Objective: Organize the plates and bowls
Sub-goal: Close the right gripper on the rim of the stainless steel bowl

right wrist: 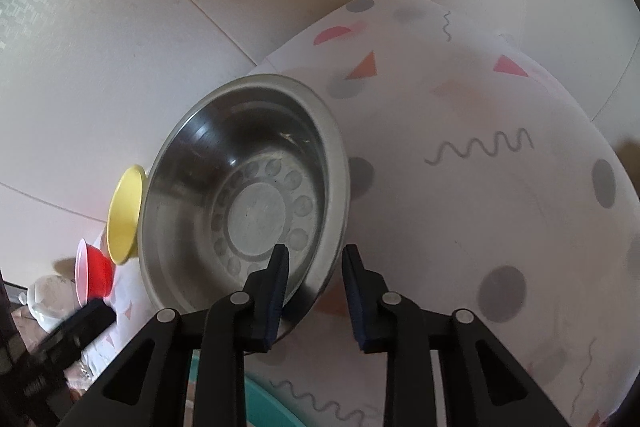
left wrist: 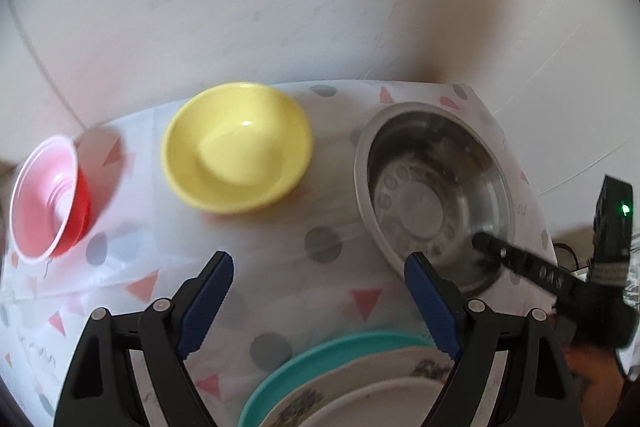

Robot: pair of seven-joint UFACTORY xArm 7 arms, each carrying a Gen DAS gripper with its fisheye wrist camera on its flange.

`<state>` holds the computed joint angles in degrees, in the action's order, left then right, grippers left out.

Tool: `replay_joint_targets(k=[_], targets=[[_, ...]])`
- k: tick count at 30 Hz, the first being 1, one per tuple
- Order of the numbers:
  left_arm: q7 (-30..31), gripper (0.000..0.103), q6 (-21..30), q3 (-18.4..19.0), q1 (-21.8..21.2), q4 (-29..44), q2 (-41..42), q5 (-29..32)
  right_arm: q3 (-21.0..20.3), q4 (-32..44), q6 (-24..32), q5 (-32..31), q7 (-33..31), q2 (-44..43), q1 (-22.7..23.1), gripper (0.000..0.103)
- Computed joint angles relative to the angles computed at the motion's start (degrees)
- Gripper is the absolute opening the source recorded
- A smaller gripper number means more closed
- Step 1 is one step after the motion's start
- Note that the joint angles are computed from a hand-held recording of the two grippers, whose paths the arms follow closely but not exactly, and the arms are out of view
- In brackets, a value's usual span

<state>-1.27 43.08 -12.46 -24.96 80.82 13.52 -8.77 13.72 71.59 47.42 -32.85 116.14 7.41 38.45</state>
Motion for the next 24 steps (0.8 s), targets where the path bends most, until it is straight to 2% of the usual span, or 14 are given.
replay_joint_targets(k=[5,9,14,19,21,24], targets=[[-0.8,0.088,1.1,0.1,-2.4,5.7,5.1,4.3,-0.2,0.7,-0.5,0.1,1.6,0.8,0.1,0.028],[0.3,0.088,1.7,-0.1,-3.7,9.5,8.4,5.5,-0.5,0.7,-1.3,-0.3,2.0,0.9,0.1,0.028],[1.2,0.088,1.8,0.2,-5.0,13.2,11.6,6.7,-0.5,-2.7,-3.6,-1.1,3.6,-1.4,-0.2,0.028],[-0.2,0.085,1.8,1.1,-6.8,15.3,13.6,8.8,-0.1,-4.6,-4.7,0.2,1.9,-2.8,-1.5,0.028],[0.0,0.078,1.8,1.2,-7.0,16.1,14.4,9.4,0.1,-5.4,-5.8,0.0,1.9,-3.0,-2.2,0.028],[0.3,0.074,3.4,1.2,-7.2,18.1,16.1,9.7,0.6,-5.1,-4.5,0.5,0.4,-3.6,-2.6,0.028]])
